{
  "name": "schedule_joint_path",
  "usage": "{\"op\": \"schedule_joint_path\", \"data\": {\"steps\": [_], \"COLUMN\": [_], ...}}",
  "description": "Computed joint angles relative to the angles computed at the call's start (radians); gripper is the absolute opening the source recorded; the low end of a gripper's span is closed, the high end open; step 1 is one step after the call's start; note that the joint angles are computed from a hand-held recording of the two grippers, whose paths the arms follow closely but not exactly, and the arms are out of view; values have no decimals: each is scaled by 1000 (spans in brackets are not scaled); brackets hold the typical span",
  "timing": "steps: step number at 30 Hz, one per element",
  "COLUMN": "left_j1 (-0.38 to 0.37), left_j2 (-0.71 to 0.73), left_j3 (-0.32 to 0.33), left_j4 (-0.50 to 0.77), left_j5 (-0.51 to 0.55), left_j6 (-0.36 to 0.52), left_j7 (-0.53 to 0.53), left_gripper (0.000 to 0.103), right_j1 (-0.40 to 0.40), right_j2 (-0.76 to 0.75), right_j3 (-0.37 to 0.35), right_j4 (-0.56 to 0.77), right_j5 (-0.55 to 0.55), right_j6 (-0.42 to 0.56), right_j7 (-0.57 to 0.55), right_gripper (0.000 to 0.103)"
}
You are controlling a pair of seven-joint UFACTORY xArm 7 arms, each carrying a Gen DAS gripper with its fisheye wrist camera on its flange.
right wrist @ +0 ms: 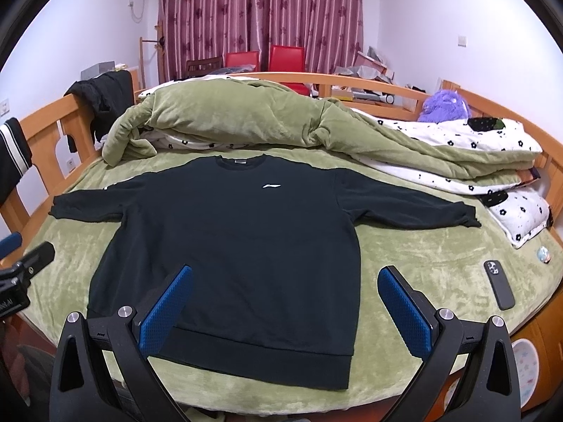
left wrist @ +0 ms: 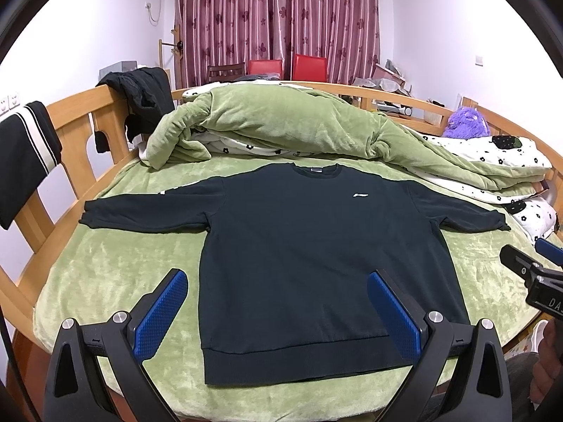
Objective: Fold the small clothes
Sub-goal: 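Move the left gripper to the sleeve cuff nearest it and close on it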
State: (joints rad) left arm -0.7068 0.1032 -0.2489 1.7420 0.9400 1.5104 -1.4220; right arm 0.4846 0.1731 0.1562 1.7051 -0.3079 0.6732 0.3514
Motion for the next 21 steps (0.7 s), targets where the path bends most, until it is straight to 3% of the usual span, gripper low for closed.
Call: {"op": "schedule_joint_path", "data": {"steps": [6,10,13,19,21], "left_j1": [52,92,128,243,281], "left_j2": [-58,-92,-125,-254,-286], "left_j3": [2,-5,-10,1,-5], "left_j4": [-88,-144,-197,-327,-346], "left_j5": [-38,-51,-75,-204,-207], "left_j6": [-108,-141,-169,-267,-258], "left_j7": [-37,-30,-34,-63,-67], "left_gripper": [102,101,91,90,90], "right_j1": [-19,-15,-22,-32,-29], "right_j2": [43,68,60,100,124], "right_j3": [13,1,-7,1,4], "right_j4": [17,10,-31,18,60], "right_j5": [119,115,110,130,140], "right_j6": [-32,-50,-111,-121,-124], "right_j7": [-17,-46,-77,-168,-211], "right_gripper": [103,103,103,103,103]}}
